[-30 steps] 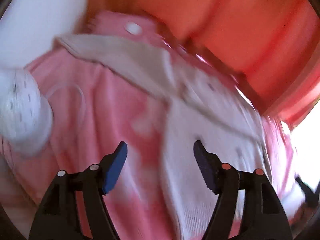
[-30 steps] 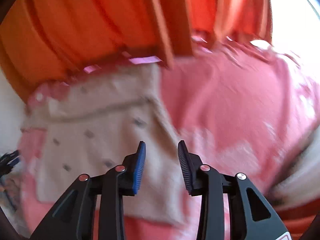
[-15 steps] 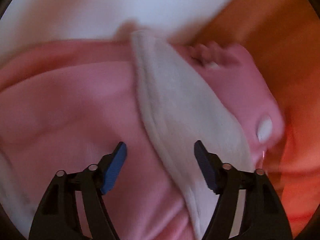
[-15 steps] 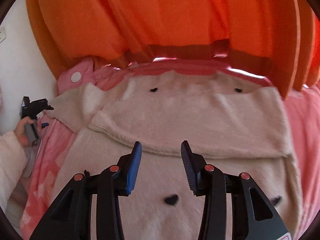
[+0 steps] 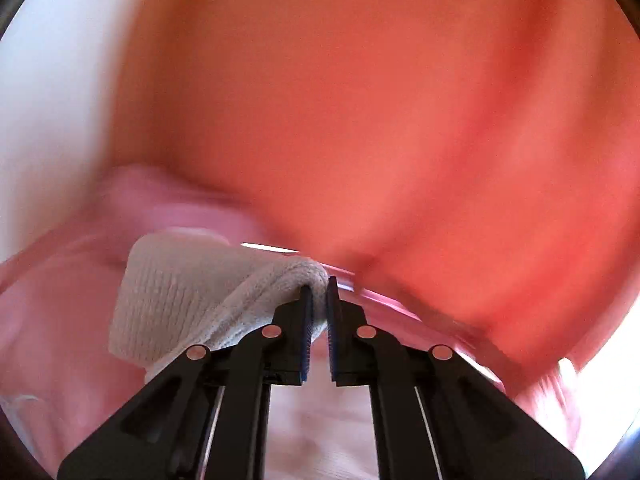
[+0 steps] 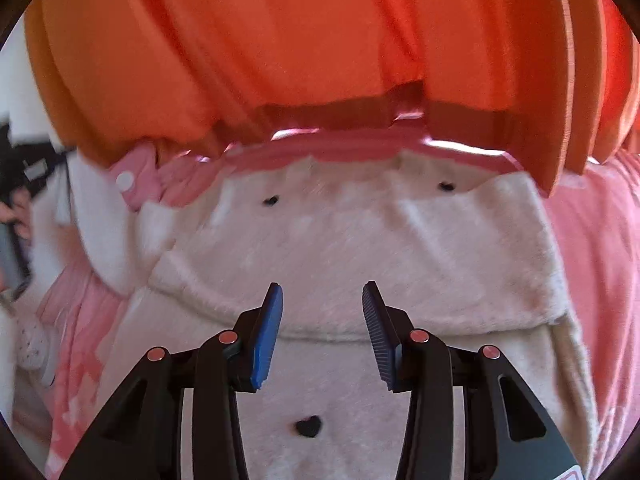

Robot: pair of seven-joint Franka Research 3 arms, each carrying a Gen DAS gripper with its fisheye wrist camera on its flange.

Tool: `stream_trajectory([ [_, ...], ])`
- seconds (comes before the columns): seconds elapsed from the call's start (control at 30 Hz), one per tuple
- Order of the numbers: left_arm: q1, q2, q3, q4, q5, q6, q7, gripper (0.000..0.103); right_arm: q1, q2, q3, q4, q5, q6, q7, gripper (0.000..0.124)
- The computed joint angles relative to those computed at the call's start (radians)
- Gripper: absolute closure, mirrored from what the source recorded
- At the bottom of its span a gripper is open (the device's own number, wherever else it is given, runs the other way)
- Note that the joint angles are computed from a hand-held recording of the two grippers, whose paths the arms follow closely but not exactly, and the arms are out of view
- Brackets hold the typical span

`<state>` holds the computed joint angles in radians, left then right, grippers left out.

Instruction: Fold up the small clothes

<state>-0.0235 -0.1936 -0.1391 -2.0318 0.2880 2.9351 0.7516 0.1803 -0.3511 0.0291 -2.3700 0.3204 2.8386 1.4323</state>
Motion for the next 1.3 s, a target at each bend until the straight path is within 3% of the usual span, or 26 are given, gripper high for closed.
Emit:
stream_trajectory([
  [0.1, -0.14, 0.093, -0.062, 0.076, -0.082, -0.023, 0.106, 0.094, -0.029, -0.005, -0.013, 0.0, -0.001, -0.017, 0.031, 0.074],
  [0.2, -0.214, 0.194, -0.114, 0.078, -0.153, -0.06, 0.098, 0.091, -0.056, -0.002, -0.037, 0.008, 0.006, -0.072, 0.051, 0.073],
  [0.3, -0.251, 0.171, -0.126, -0.042, -0.222, -0.068, 0.039, 0.088, -0.075, -0.014, -0.06, -0.004, 0.031, -0.078, 0.062, 0.071],
  [0.33, -0.255, 0.135, -0.12, -0.11, -0.256, -0.036, 0.017, 0.081, -0.077, -0.017, -0.069, -0.006, 0.041, -0.078, 0.055, 0.07],
  [0.4, -0.23, 0.076, -0.124, -0.181, -0.16, -0.017, -0.126, 0.064, -0.089, -0.013, -0.068, -0.006, 0.037, -0.075, 0.052, 0.068],
  [0.43, -0.19, 0.023, -0.13, -0.229, -0.031, -0.024, -0.266, 0.06, -0.097, -0.007, -0.062, -0.002, 0.028, -0.077, 0.056, 0.068],
  [0.47, -0.132, 0.005, -0.162, -0.241, 0.046, -0.028, -0.337, 0.059, -0.098, 0.007, -0.059, 0.009, 0.025, -0.081, 0.055, 0.068],
  [0.53, -0.079, -0.014, -0.164, -0.243, 0.16, -0.064, -0.444, 0.057, -0.082, 0.033, -0.063, 0.033, 0.047, -0.082, 0.047, 0.068],
  [0.57, -0.062, -0.012, -0.147, -0.249, 0.177, -0.06, -0.475, 0.056, -0.073, 0.046, -0.065, 0.046, 0.061, -0.081, 0.037, 0.067],
  [0.63, -0.09, -0.027, -0.084, -0.28, 0.098, -0.038, -0.441, 0.056, -0.075, 0.085, -0.051, 0.08, 0.051, -0.075, 0.051, 0.066],
  [0.8, -0.263, 0.002, 0.1, -0.334, -0.356, 0.049, -0.16, 0.056, -0.1, 0.19, -0.041, 0.173, 0.029, -0.118, 0.184, 0.063],
  [0.97, -0.365, -0.002, 0.192, -0.36, -0.668, 0.107, 0.069, 0.057, -0.098, 0.277, -0.082, 0.237, 0.2, -0.166, 0.198, 0.064],
  [1.0, -0.352, -0.009, 0.183, -0.365, -0.678, 0.109, 0.079, 0.06, -0.098, 0.289, -0.082, 0.242, 0.227, -0.147, 0.186, 0.067],
  [1.1, -0.233, -0.012, 0.089, -0.371, -0.577, 0.111, -0.007, 0.084, -0.097, 0.313, -0.076, 0.27, 0.261, -0.137, 0.12, 0.116],
  [1.17, -0.147, -0.018, 0.024, -0.378, -0.466, 0.118, -0.095, 0.093, -0.092, 0.271, -0.062, 0.251, 0.368, -0.079, 0.02, 0.117],
  [1.27, -0.103, -0.024, -0.005, -0.374, -0.372, 0.099, -0.168, 0.095, 0.003, 0.158, -0.104, 0.217, 0.604, 0.029, -0.288, 0.117],
  [1.3, -0.102, -0.025, -0.004, -0.376, -0.355, 0.09, -0.18, 0.095, 0.008, 0.134, -0.101, 0.204, 0.608, 0.057, -0.319, 0.117],
])
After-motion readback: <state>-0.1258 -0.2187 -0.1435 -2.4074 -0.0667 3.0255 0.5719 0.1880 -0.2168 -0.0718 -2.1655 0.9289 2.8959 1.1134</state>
